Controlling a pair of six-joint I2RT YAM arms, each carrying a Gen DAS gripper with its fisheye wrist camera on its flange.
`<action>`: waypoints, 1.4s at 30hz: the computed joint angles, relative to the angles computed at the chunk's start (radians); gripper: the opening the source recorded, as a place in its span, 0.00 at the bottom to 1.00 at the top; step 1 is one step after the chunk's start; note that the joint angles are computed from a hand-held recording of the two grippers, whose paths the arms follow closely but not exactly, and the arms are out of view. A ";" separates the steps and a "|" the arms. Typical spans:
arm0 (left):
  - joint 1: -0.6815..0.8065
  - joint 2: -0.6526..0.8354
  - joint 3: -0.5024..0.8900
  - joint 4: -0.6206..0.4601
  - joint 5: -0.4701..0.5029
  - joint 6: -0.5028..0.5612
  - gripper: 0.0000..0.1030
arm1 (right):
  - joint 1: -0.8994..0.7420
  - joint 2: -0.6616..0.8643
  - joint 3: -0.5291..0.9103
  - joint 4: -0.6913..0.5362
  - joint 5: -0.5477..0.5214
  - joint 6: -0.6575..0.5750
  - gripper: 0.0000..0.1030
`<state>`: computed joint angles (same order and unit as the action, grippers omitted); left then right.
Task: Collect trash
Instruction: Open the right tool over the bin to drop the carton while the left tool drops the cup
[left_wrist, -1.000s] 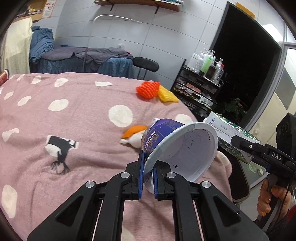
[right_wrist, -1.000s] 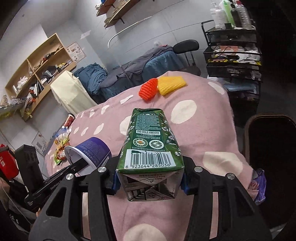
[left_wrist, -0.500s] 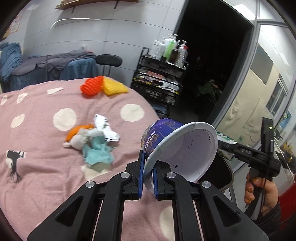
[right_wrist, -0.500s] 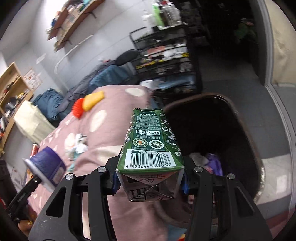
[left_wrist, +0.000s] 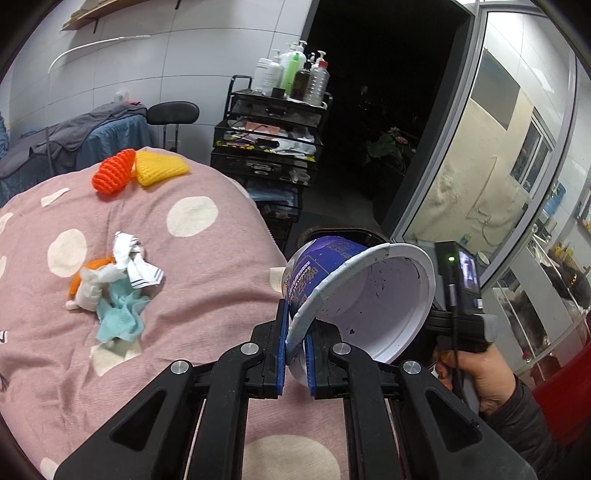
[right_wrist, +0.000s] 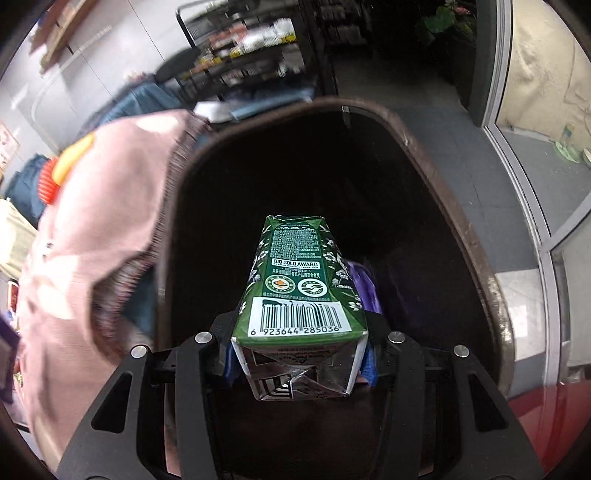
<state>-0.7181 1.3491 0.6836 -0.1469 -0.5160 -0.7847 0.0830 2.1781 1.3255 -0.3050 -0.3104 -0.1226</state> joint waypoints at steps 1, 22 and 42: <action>0.001 0.011 0.007 0.004 0.006 0.004 0.09 | 0.008 0.011 0.010 -0.006 0.017 0.001 0.48; 0.036 0.291 0.238 0.032 0.173 0.103 0.09 | -0.133 -0.219 -0.235 0.229 -0.036 0.104 0.62; 0.047 0.645 0.623 -0.122 0.270 0.205 0.09 | -0.255 -0.330 -0.275 0.312 -0.056 0.174 0.71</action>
